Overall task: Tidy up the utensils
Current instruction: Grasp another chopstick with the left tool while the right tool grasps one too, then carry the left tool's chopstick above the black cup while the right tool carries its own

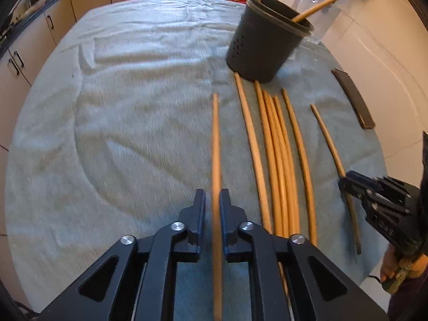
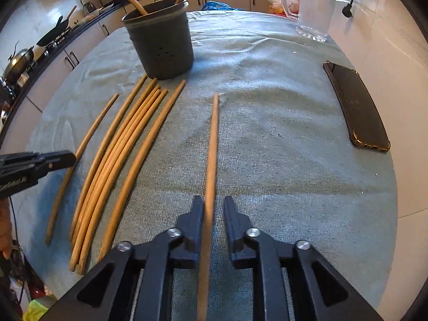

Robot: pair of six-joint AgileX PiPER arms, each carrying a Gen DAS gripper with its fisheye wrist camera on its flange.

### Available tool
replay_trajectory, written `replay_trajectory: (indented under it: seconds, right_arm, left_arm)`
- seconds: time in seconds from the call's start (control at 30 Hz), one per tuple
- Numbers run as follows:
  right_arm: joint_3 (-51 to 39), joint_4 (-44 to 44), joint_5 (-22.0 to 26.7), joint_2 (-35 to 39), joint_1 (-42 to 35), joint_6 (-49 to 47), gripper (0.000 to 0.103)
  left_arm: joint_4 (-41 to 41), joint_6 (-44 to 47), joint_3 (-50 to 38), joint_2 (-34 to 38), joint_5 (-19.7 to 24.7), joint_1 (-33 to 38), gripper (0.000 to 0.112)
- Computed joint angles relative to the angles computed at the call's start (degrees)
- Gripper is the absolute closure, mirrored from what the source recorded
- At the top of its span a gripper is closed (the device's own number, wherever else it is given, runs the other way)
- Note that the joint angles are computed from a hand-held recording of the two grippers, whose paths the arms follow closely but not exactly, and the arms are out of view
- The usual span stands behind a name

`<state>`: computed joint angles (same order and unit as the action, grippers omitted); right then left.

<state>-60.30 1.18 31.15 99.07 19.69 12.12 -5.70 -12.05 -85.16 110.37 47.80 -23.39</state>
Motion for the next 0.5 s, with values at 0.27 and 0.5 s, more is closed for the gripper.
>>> replay_trajectory:
  seconds: [0.27,0.5]
  right_arm:
    - [-9.89,-1.02,5.22,6.45,-1.41,0.49,0.077]
    - [-23.05,-3.94,12.06,14.35,-1.59,1.49,0.077]
  left_arm:
    - [1.32,-0.67,-15.12,9.81,6.2,0.16,0.091]
    - [2.65,-0.95,-26.64,16.37,11.77,-0.11,0.091]
